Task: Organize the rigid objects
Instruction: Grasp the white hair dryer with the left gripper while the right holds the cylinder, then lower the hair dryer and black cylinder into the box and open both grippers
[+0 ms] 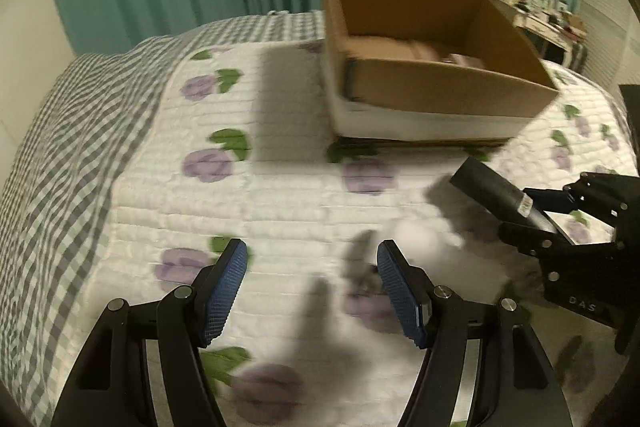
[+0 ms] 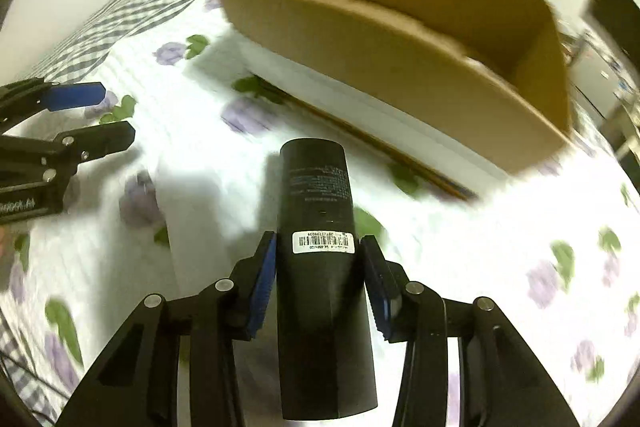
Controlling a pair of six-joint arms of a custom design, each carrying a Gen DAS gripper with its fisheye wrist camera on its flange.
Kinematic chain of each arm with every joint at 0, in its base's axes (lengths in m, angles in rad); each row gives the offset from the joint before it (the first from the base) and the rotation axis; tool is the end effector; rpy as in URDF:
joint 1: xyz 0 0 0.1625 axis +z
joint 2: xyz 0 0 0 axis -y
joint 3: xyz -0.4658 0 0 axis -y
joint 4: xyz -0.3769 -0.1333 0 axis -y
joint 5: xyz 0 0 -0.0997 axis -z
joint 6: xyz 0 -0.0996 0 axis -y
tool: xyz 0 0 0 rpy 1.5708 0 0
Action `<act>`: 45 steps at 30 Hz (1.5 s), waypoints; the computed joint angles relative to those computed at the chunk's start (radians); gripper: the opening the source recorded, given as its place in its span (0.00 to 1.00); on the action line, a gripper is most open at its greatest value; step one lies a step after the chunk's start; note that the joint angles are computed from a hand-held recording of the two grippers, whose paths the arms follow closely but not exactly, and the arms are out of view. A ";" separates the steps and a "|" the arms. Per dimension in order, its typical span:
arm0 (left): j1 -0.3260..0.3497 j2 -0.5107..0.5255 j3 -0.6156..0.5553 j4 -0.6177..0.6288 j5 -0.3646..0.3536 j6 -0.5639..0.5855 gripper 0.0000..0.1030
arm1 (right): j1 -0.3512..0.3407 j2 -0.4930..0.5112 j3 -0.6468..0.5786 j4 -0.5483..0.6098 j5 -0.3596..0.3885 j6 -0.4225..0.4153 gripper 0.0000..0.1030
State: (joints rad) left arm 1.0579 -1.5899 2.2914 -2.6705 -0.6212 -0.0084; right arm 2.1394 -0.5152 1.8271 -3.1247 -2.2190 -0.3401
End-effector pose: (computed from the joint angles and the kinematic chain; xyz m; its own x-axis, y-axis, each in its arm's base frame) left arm -0.0063 -0.4479 0.3702 -0.6656 0.0041 -0.7463 0.4467 0.8032 -0.3940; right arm 0.3942 -0.4811 -0.0255 -0.5323 -0.5626 0.6325 -0.7429 0.6687 -0.0304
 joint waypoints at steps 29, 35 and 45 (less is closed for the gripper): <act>0.034 0.242 -0.123 0.155 -0.064 -0.358 0.56 | -0.032 -0.095 0.071 -0.121 0.057 0.025 0.40; -0.035 0.173 -0.031 0.040 -0.041 -0.204 0.41 | -0.017 -0.104 0.079 -0.139 0.049 0.035 0.40; -0.145 0.100 -0.076 -0.063 0.023 -0.030 0.41 | 0.035 -0.137 0.006 -0.142 0.041 0.023 0.40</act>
